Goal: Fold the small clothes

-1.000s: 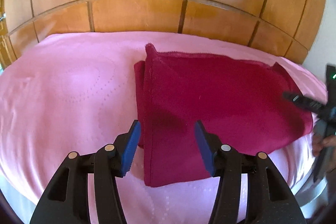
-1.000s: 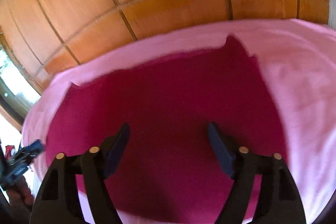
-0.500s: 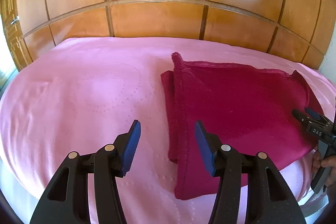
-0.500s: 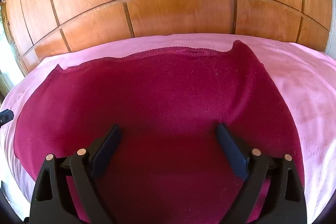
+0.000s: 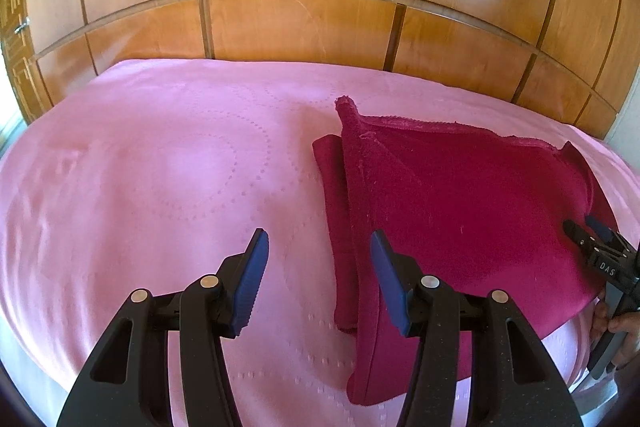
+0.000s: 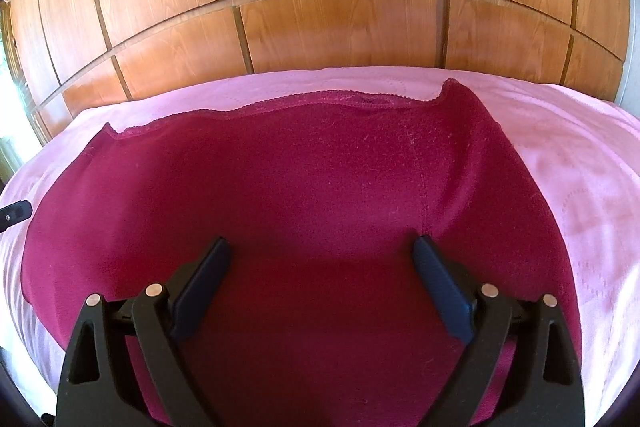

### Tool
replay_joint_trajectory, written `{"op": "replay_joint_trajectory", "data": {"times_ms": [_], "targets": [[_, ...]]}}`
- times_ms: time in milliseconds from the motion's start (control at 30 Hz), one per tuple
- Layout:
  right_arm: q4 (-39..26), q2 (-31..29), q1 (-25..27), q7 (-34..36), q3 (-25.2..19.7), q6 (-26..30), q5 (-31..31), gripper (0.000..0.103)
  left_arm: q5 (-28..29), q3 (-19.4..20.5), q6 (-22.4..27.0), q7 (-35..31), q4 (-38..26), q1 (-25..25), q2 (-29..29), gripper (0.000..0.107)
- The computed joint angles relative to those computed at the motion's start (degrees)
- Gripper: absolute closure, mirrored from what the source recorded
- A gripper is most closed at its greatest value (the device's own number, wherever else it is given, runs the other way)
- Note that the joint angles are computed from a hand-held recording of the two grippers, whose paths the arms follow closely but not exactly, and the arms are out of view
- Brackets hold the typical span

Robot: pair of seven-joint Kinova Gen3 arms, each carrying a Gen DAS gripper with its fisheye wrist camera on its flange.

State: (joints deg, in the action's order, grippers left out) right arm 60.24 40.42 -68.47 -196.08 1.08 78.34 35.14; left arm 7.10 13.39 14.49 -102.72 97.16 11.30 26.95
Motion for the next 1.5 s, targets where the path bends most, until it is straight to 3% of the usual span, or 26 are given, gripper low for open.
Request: {"op": "replay_joint_trajectory", "data": {"times_ms": [100,233,333,400,467,533,633,767,833,900,1000,1100,1200,1233,1267,1400,1500], "targets": [[-0.34,0.19,0.04,0.17,0.03,0.28,-0.05,0.009,0.68,1.28,1.51,-0.80,-1.43,-1.04,1.15,0.062],[-0.40,0.21,0.05,0.24,0.08,0.31,-0.07,0.008,1.39,1.34,2.59,-1.22,-3.42,-0.87,2.62,0.064],[-0.32,0.18,0.07,0.24,0.08,0.25,-0.06,0.008,2.31,2.22,4.35,-2.01,-5.37,-1.42,3.78,0.078],[-0.32,0.18,0.10,0.28,0.07,0.25,-0.07,0.008,2.47,2.74,5.22,-3.15,-7.08,-1.43,4.96,0.107],[-0.23,0.13,0.09,0.25,0.06,0.20,-0.08,0.007,2.05,0.86,2.62,-2.55,-7.10,0.40,5.06,0.107],[0.16,-0.02,0.05,0.05,0.10,-0.05,0.07,0.007,1.29,-3.42,1.26,0.43,-7.99,3.68,5.19,0.107],[0.73,-0.18,-0.06,-0.33,0.13,-0.40,0.41,0.007,1.12,-4.39,5.96,3.79,-12.50,3.30,8.79,0.107],[1.61,-0.51,-0.10,-0.89,0.03,-1.03,0.83,0.007,9.19,4.73,12.12,-1.52,-14.13,-6.61,11.48,0.107],[1.31,-0.37,-0.07,-0.81,-0.05,-0.79,0.83,0.007,13.11,9.31,12.54,-4.31,-13.63,-11.67,12.17,0.104],[1.48,-0.46,-0.14,-1.00,-0.04,-0.87,0.92,0.007,17.28,13.10,12.48,-7.24,-13.51,-15.66,12.71,0.081],[1.26,-0.37,-0.26,-1.06,-0.04,-0.64,1.01,0.007,22.79,16.84,14.95,-12.13,-15.34,-18.81,14.46,0.073],[1.30,-0.39,-0.21,-1.04,-0.09,-0.70,1.03,0.007,23.59,14.78,17.56,-13.10,-18.08,-15.77,15.03,0.073],[1.17,-0.34,-0.10,-0.76,-0.16,-0.58,0.92,0.007,21.86,9.27,21.76,-11.07,-22.51,-10.10,16.02,0.074],[1.38,-0.45,-0.11,-0.80,-0.15,-0.69,0.94,0.007,20.74,7.41,21.66,-10.41,-23.31,-7.88,16.09,0.081],[1.44,-0.48,-0.10,-0.82,-0.16,-0.74,0.95,0.007,20.17,6.32,20.63,-10.69,-23.36,-6.38,15.78,0.102],[0.06,0.14,0.23,0.19,-0.22,0.36,0.46,0.006,21.31,6.98,12.76,-12.06,-20.28,-5.98,13.43,0.102],[-0.72,0.61,0.51,1.21,-0.12,0.77,0.14,0.006,15.62,0.08,11.53,-5.76,-21.51,0.19,13.63,0.102]]}}
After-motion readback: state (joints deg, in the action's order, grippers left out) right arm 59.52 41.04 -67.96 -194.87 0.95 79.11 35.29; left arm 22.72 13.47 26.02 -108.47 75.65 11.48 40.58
